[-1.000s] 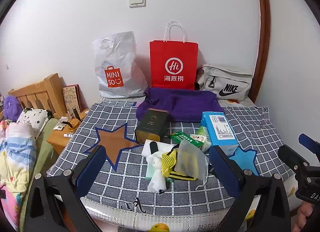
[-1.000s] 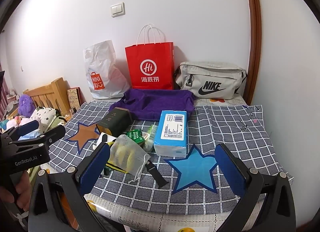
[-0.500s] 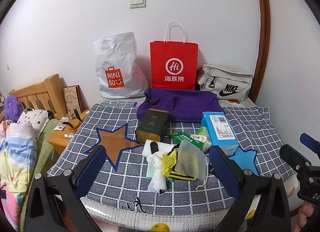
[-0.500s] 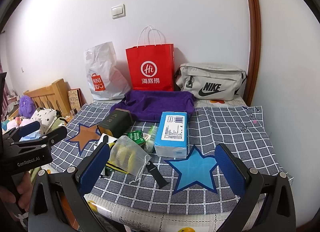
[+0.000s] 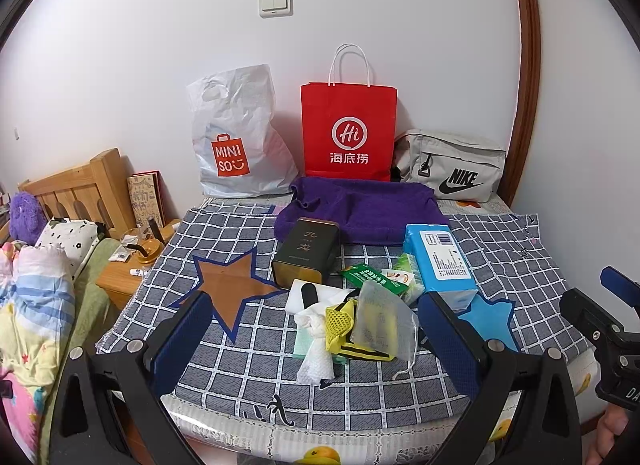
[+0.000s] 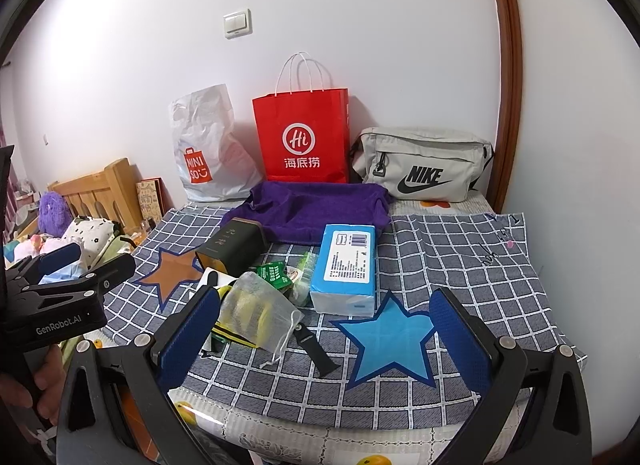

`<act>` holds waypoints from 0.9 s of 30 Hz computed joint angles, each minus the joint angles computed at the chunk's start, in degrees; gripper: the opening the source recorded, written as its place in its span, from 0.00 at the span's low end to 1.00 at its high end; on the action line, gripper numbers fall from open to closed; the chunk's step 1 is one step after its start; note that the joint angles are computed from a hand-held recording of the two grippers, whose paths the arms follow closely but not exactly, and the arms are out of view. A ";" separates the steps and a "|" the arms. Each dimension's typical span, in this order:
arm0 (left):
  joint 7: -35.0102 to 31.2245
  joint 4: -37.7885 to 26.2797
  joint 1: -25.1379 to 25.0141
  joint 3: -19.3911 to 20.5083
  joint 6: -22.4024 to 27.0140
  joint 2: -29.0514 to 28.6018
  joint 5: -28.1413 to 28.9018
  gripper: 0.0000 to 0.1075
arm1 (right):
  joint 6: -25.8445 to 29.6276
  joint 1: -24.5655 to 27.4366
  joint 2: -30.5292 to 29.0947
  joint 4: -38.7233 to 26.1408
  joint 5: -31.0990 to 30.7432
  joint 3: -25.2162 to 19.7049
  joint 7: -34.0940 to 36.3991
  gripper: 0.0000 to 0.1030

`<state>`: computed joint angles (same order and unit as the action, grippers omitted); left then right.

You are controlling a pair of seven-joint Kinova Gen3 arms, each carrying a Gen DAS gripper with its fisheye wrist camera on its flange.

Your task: Organize soft objects

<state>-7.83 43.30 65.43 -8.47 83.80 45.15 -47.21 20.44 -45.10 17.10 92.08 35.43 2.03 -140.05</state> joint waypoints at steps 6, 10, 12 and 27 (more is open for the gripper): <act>-0.19 0.30 0.04 0.08 0.15 -0.34 -0.08 0.96 | -0.07 -0.01 -0.10 0.12 0.12 -0.03 -0.15 1.00; -0.02 0.47 0.05 0.19 0.13 -0.42 -0.16 0.96 | 0.00 -0.03 -0.11 0.06 0.14 -0.09 -0.15 1.00; -0.15 0.49 0.04 0.24 0.13 -0.46 -0.18 0.96 | -0.02 -0.09 -0.10 0.07 0.26 -0.03 -0.26 1.00; 0.48 1.40 -0.05 0.46 -0.49 -0.62 -0.61 0.96 | -0.96 -1.03 -0.81 0.86 2.13 0.54 -2.36 1.00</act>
